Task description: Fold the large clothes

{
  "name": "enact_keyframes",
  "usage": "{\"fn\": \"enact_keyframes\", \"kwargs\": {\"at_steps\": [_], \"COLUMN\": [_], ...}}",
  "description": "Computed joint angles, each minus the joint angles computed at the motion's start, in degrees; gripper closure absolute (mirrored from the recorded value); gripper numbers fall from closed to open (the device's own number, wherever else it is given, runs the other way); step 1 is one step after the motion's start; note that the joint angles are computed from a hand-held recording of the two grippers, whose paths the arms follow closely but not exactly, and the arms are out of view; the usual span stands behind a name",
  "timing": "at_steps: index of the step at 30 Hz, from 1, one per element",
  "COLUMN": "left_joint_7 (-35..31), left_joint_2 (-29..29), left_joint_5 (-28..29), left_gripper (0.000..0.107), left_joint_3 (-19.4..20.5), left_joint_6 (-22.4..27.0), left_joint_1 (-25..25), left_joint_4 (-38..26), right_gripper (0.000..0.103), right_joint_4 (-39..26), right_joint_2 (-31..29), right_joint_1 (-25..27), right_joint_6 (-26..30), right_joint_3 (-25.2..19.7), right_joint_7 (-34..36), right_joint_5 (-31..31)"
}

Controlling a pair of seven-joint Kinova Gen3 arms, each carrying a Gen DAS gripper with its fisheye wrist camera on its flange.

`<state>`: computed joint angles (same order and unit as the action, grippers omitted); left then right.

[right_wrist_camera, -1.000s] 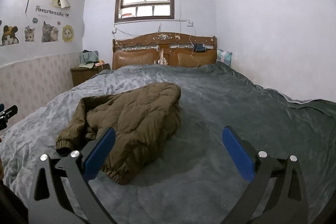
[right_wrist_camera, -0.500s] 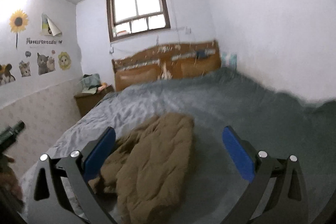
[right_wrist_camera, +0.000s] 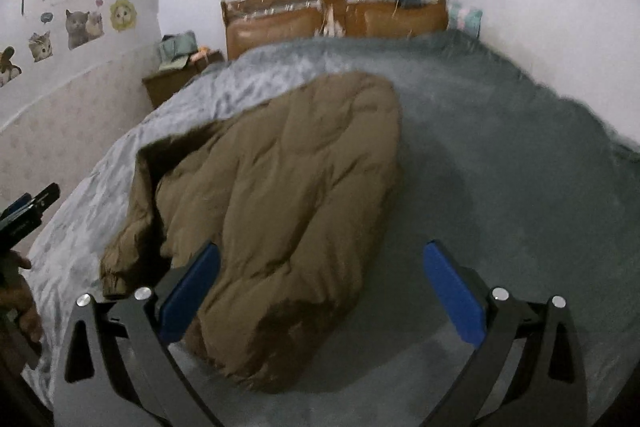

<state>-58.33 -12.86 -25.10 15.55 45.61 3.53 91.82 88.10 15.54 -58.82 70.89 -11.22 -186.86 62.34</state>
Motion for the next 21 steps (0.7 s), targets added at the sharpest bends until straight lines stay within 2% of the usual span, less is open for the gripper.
{"fn": "enact_keyframes", "kwargs": {"at_steps": [5,9,14,16,18,19,21], "left_joint_7": [-1.03,-0.93,0.35,0.57,0.22,0.21,0.24], "left_joint_2": [-1.27,-2.21,-2.85,-2.44,-1.89,-1.64,-1.38], "left_joint_5": [0.83,2.11,1.45,0.96,0.83,0.52,0.11], "left_gripper": [0.007,0.007,0.007,0.007,0.007,0.007,0.007], "left_joint_3": [-0.69,-1.00,-0.13,0.56,0.74,1.04,1.23], "left_joint_6": [-1.47,-1.20,-1.70,-1.63,-1.33,-1.07,-0.73], "left_joint_1": [-0.24,-1.47,-3.21,-3.59,-3.40,-3.29,-2.92], "left_joint_4": [1.28,1.53,2.42,2.50,2.26,2.12,1.95], "right_gripper": [0.002,0.002,0.002,0.011,0.027,0.031,0.046], "right_joint_4": [-0.07,2.06,1.56,1.52,1.53,1.50,1.26], "right_joint_2": [1.29,0.11,1.08,1.34,1.55,1.69,1.97], "right_joint_1": [0.86,2.59,3.15,4.15,5.14,5.34,5.28], "right_joint_6": [-1.65,-7.06,-7.17,-9.00,-11.30,-12.00,-12.68], "right_joint_3": [0.76,0.86,1.02,1.24,1.56,1.81,2.25], "right_joint_7": [1.90,-0.41,0.64,1.61,2.96,3.45,4.26], "right_joint_5": [-2.67,-3.71,-4.65,-6.37,-7.88,-8.27,-8.48]}}
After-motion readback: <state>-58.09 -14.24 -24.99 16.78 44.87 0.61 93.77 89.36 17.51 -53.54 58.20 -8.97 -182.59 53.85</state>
